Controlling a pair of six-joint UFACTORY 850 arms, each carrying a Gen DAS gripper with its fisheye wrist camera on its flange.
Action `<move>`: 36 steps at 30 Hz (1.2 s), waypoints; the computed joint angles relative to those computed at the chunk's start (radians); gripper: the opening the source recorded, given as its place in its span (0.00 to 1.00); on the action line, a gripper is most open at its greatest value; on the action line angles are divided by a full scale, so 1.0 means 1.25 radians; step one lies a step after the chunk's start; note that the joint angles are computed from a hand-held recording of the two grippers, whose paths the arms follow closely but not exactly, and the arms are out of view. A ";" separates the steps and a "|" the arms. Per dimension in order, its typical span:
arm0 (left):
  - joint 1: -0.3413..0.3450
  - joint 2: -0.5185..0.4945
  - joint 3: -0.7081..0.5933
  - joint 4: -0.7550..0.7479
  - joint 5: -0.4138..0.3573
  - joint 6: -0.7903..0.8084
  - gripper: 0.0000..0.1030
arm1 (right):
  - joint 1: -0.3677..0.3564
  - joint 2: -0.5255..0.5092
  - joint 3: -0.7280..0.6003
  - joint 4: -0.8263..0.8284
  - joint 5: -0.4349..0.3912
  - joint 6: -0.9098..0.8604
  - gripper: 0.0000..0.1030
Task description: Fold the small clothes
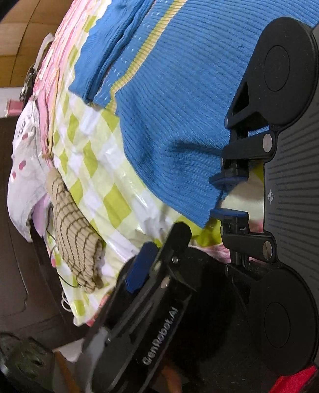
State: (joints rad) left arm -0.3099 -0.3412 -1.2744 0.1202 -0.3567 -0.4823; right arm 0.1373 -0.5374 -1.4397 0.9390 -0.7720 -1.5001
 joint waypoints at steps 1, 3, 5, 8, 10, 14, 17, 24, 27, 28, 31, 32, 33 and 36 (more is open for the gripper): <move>0.001 0.002 0.002 0.004 0.001 -0.006 0.56 | -0.001 -0.002 -0.003 0.002 -0.002 0.012 0.04; 0.002 0.008 0.007 0.026 0.002 -0.029 0.56 | -0.004 -0.009 -0.012 0.007 -0.015 0.046 0.02; 0.003 0.015 0.011 0.058 0.002 -0.062 0.56 | -0.006 -0.008 -0.008 0.026 -0.019 0.052 0.00; 0.008 0.027 0.020 0.080 0.009 -0.089 0.56 | -0.007 0.000 0.002 0.051 -0.035 0.049 0.00; 0.011 0.033 0.024 0.084 0.017 -0.094 0.56 | -0.009 0.002 0.003 0.069 -0.065 0.051 0.00; 0.017 0.024 0.015 0.053 0.030 -0.069 0.56 | 0.001 0.005 0.008 0.086 -0.126 0.044 0.00; 0.012 -0.004 -0.010 0.016 0.026 -0.024 0.56 | 0.007 0.020 0.026 0.086 -0.125 0.017 0.03; -0.009 -0.082 -0.101 0.039 -0.042 -0.008 0.56 | -0.058 0.072 0.061 0.123 -0.082 0.027 0.08; -0.011 -0.110 -0.135 0.039 -0.083 -0.016 0.56 | -0.100 0.098 0.079 0.138 -0.016 0.058 0.09; -0.014 -0.118 -0.145 0.041 -0.102 -0.014 0.56 | -0.116 0.106 0.085 0.142 0.011 0.071 0.10; -0.016 -0.144 -0.176 0.014 -0.161 0.029 0.56 | -0.160 0.125 0.104 0.140 0.104 0.122 0.14; -0.016 -0.149 -0.183 0.004 -0.171 0.040 0.56 | -0.174 0.130 0.110 0.134 0.140 0.143 0.16; -0.016 -0.153 -0.188 0.003 -0.180 0.042 0.55 | -0.184 0.132 0.113 0.119 0.174 0.170 0.19; -0.015 -0.151 -0.190 -0.019 -0.193 0.054 0.50 | -0.209 0.125 0.113 0.059 0.240 0.257 0.27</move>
